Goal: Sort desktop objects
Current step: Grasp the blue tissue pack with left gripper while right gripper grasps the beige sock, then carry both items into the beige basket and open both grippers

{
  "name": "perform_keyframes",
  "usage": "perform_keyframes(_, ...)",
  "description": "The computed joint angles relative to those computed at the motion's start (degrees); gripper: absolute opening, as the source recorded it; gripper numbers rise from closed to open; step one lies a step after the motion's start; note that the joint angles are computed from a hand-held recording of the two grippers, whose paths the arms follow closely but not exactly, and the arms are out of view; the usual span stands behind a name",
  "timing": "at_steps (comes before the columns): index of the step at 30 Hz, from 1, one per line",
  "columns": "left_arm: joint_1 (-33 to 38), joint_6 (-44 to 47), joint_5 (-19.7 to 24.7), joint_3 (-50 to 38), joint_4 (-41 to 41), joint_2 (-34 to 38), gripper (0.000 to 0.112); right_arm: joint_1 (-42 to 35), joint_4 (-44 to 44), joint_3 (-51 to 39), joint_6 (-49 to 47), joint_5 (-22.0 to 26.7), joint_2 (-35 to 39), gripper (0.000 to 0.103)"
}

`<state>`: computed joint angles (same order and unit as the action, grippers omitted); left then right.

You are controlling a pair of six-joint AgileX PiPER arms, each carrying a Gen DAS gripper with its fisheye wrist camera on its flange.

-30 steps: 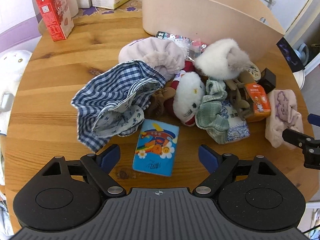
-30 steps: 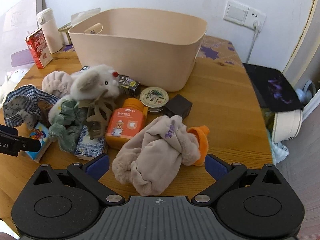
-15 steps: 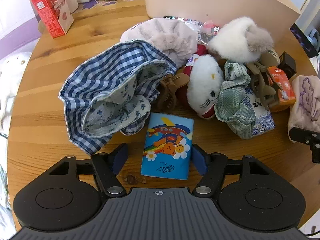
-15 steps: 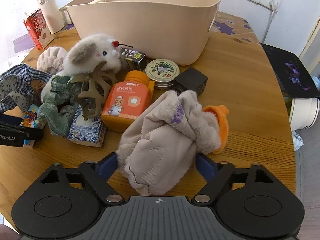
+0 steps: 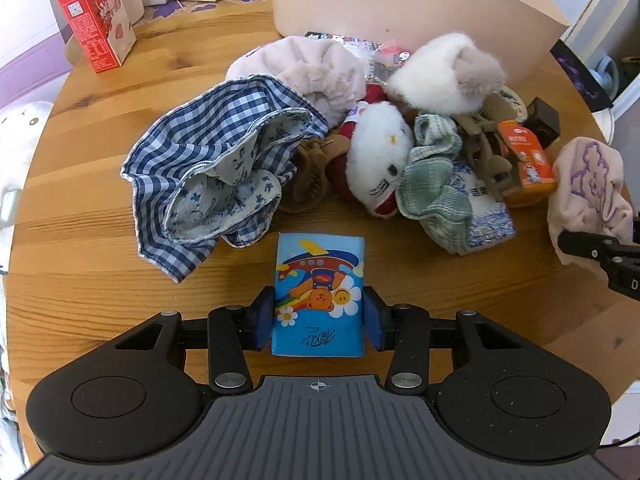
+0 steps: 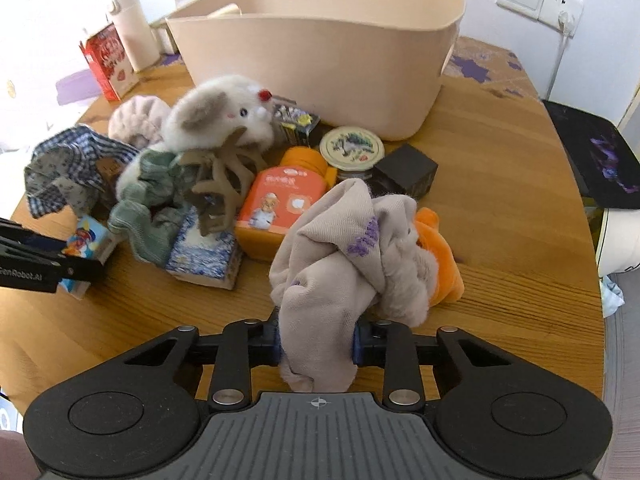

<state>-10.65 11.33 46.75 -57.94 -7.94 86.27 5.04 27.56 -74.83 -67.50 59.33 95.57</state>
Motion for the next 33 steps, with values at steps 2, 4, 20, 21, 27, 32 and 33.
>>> perform_keyframes(2,0.6,1.3,0.9,-0.4,-1.1,-0.7,0.046,-0.7,1.3,-0.7,-0.9,1.2,-0.4,0.028)
perform_keyframes(4,1.2,2.9,1.6,-1.0,-2.2,-1.3,0.046,-1.5,2.8,-1.7,-1.8,2.6,-0.7,0.028)
perform_keyframes(20,-0.9,2.9,5.4,-19.2,-5.2,1.5,0.046,-2.1,11.4,-16.5,-2.3,6.7,3.3,0.028)
perform_keyframes(21,-1.1,3.4,5.5,-20.6,-5.5,2.1,0.046,-1.8,11.7,-17.3,-2.1,6.7,3.6,0.028)
perform_keyframes(27,-4.1,1.4,6.8,-30.5,-3.6,6.1,0.046,-0.1,12.8,-24.4,-0.7,7.1,7.0,0.028)
perform_keyframes(32,-7.1,-1.3,3.8,-35.7,0.5,9.7,0.046,1.4,13.0,-32.3,1.1,8.0,11.4,0.028)
perform_keyframes(33,-7.6,-2.0,3.8,-37.4,1.1,10.9,0.046,1.8,12.9,-34.2,1.6,8.3,12.3,0.029)
